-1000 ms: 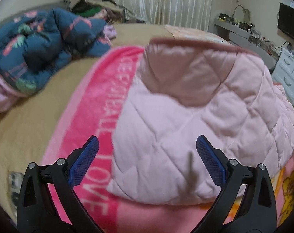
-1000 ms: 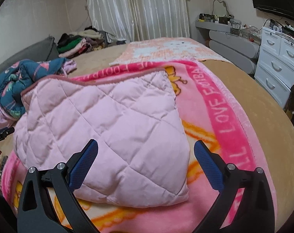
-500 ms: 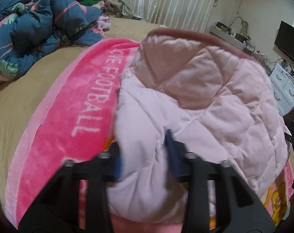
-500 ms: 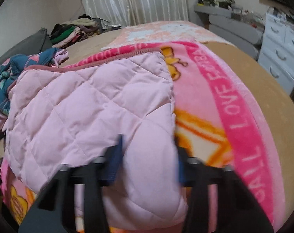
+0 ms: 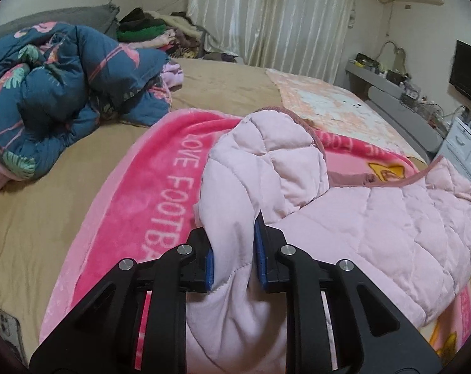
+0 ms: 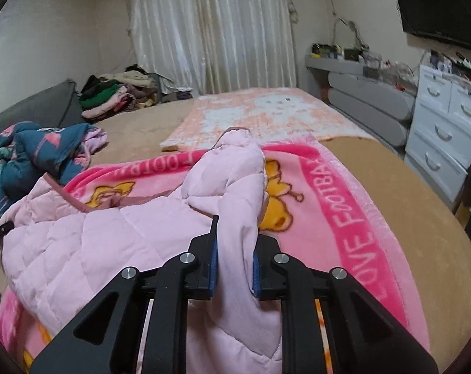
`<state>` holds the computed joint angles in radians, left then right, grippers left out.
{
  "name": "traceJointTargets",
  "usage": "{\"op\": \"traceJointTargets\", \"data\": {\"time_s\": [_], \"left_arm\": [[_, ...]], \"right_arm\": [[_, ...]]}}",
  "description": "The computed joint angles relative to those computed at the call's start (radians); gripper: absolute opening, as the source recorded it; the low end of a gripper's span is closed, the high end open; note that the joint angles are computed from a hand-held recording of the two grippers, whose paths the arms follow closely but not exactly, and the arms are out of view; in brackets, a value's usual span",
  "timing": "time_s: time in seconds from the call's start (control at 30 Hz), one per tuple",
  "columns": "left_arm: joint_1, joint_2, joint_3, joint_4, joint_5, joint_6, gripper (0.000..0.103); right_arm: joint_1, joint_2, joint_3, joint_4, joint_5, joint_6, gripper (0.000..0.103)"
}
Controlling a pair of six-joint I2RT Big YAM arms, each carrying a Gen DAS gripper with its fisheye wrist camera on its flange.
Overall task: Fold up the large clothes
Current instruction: 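Grasp the jacket's side edge with the left gripper while the right gripper grasps it too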
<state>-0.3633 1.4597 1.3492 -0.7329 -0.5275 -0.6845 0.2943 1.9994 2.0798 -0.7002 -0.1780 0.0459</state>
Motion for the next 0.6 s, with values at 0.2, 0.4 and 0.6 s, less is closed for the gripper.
{"op": "traceJointTargets", "data": {"time_s": [0.2, 0.4, 0.6], "left_arm": [[0.036, 0.079, 0.024, -0.015, 0.019, -0.008, 0.014], [0.047, 0.099, 0.005, 0.002, 0.031, -0.011, 0.017], [0.049, 0.107, 0.006, 0.000, 0.036, -0.013, 0.019]], "right_arm": [[0.012, 0.118, 0.110, -0.088, 0.062, -0.001, 0.015], [0.014, 0.146, 0.102, -0.098, 0.078, 0.025, 0.015], [0.014, 0.152, 0.080, -0.103, 0.098, 0.051, 0.019]]}}
